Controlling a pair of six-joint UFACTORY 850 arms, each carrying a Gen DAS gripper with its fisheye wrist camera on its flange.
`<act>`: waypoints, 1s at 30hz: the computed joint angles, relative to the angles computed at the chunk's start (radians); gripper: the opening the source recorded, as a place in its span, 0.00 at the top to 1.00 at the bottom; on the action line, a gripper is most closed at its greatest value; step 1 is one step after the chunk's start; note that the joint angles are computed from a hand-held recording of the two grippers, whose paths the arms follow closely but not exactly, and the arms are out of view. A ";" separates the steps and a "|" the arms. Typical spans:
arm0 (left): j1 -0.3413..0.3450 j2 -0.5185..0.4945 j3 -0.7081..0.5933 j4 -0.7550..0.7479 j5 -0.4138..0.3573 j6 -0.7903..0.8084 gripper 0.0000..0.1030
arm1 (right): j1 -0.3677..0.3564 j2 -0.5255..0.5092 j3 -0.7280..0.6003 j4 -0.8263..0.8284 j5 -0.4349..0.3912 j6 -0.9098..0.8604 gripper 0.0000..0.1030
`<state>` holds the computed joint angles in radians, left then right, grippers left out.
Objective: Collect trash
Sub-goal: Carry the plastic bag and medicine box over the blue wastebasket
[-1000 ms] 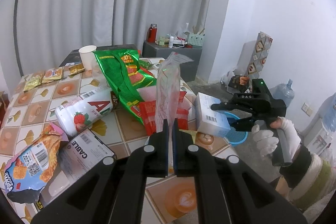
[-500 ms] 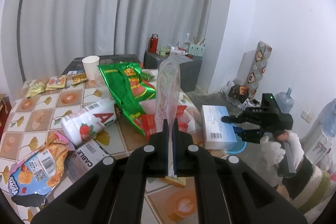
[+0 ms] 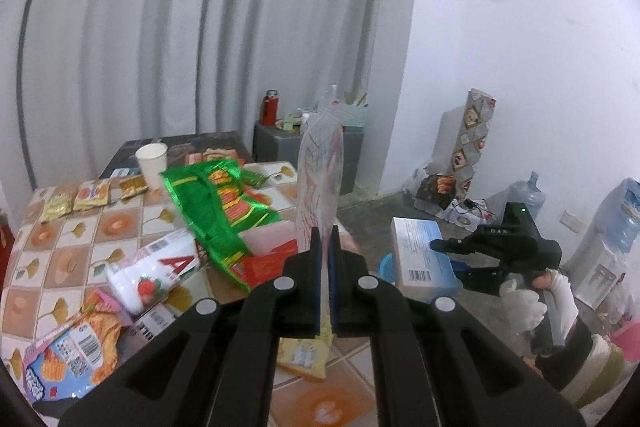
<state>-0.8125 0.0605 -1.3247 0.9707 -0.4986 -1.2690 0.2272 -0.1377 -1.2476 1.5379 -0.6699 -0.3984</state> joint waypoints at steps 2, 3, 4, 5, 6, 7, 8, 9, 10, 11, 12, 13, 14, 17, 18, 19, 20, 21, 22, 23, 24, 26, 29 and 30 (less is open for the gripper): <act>-0.001 -0.016 -0.021 -0.020 0.015 0.034 0.97 | -0.008 0.020 0.022 0.025 0.007 -0.016 0.70; -0.001 -0.028 -0.035 -0.038 0.024 0.061 0.97 | -0.016 0.035 0.038 0.045 0.011 -0.031 0.70; 0.000 -0.041 -0.050 -0.063 0.034 0.094 0.97 | -0.023 0.048 0.052 0.065 0.014 -0.046 0.70; 0.000 -0.061 -0.074 -0.100 0.043 0.140 0.97 | -0.033 0.067 0.071 0.092 0.018 -0.067 0.70; -0.001 -0.073 -0.090 -0.124 0.047 0.170 0.97 | -0.040 0.078 0.083 0.111 0.021 -0.082 0.70; -0.003 -0.093 -0.114 -0.153 0.051 0.207 0.97 | -0.048 0.092 0.097 0.131 0.023 -0.099 0.70; -0.006 -0.106 -0.131 -0.170 0.054 0.231 0.97 | -0.057 0.105 0.110 0.147 0.024 -0.112 0.70; -0.010 -0.125 -0.157 -0.191 0.061 0.262 0.97 | -0.071 0.122 0.127 0.164 0.026 -0.126 0.70; -0.016 -0.145 -0.182 -0.208 0.067 0.290 0.97 | -0.079 0.133 0.137 0.173 0.027 -0.133 0.70; -0.021 -0.165 -0.208 -0.227 0.073 0.321 0.97 | -0.084 0.141 0.145 0.183 0.030 -0.139 0.70; -0.026 -0.180 -0.228 -0.240 0.075 0.341 0.97 | -0.095 0.152 0.157 0.196 0.031 -0.149 0.70; -0.031 -0.203 -0.257 -0.269 0.079 0.381 0.97 | -0.106 0.163 0.168 0.206 0.032 -0.158 0.70; -0.034 -0.225 -0.286 -0.314 0.081 0.434 0.97 | -0.112 0.168 0.175 0.214 0.033 -0.164 0.70; -0.035 -0.294 -0.374 -0.486 0.077 0.608 0.97 | -0.140 0.193 0.212 0.263 0.025 -0.196 0.70; -0.035 -0.311 -0.396 -0.525 0.073 0.645 0.97 | -0.144 0.200 0.222 0.274 0.026 -0.203 0.70; -0.033 -0.340 -0.433 -0.598 0.065 0.714 0.97 | -0.152 0.206 0.232 0.282 0.027 -0.208 0.70; -0.032 -0.358 -0.457 -0.645 0.061 0.757 0.97 | -0.159 0.213 0.243 0.292 0.027 -0.215 0.70; -0.029 -0.391 -0.501 -0.721 0.049 0.826 0.97 | -0.163 0.221 0.251 0.295 0.028 -0.213 0.70; -0.029 -0.416 -0.534 -0.764 0.038 0.866 0.97 | -0.171 0.230 0.263 0.302 0.027 -0.216 0.70; -0.025 -0.437 -0.560 -0.804 0.028 0.906 0.97 | -0.179 0.235 0.273 0.308 0.028 -0.218 0.70; -0.026 -0.478 -0.615 -0.850 -0.002 0.952 0.97 | -0.184 0.236 0.278 0.312 0.028 -0.218 0.70; -0.029 -0.533 -0.693 -0.883 -0.048 0.989 0.97 | -0.202 0.241 0.293 0.328 0.020 -0.222 0.70; -0.032 -0.632 -0.834 -0.958 -0.117 1.069 0.97 | -0.225 0.246 0.306 0.334 0.006 -0.214 0.70; -0.036 -0.676 -0.899 -0.970 -0.150 1.087 0.97 | -0.234 0.247 0.311 0.332 0.009 -0.210 0.70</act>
